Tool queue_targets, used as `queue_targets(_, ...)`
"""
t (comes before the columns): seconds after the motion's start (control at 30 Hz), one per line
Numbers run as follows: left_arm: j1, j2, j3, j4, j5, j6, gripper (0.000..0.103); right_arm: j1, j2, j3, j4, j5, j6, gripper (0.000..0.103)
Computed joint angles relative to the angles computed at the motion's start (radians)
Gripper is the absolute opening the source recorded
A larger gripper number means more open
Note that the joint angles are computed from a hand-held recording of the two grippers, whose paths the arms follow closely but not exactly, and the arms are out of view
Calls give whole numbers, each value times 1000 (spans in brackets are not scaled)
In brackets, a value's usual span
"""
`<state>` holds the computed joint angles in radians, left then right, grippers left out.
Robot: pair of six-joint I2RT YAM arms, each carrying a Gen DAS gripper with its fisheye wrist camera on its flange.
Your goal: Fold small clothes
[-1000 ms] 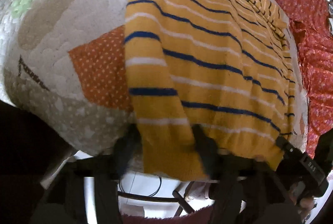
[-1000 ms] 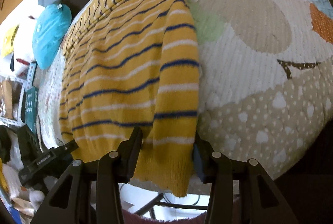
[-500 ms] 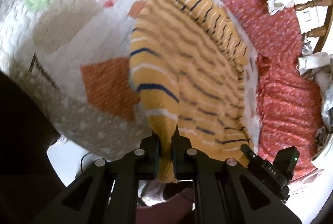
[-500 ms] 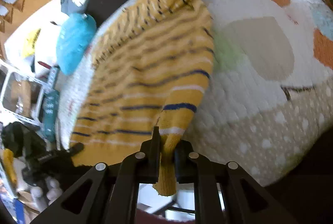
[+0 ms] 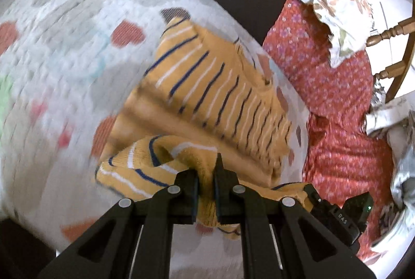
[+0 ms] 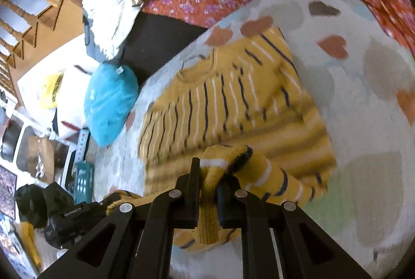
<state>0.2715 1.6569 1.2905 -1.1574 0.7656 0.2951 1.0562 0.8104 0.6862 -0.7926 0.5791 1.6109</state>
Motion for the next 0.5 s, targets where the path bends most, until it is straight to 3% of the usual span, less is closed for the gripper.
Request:
queue_targets(0.07, -73, 63, 78, 63, -12, -99, 9, -203, 1, -16, 92, -115, -169, 10)
queue_targets(0.23, -211, 236, 277, 156, -83, -266, 9, -580, 112, -35, 264, -353, -411, 10)
queue_targets(0.37, -298, 349, 399, 193, -169, -328, 9, -782, 251, -34, 376, -490, -497, 10)
queue_targets(0.5, -356, 434, 480, 197, -268, -320, 10, -899, 381, -34, 486, -593, -539, 11)
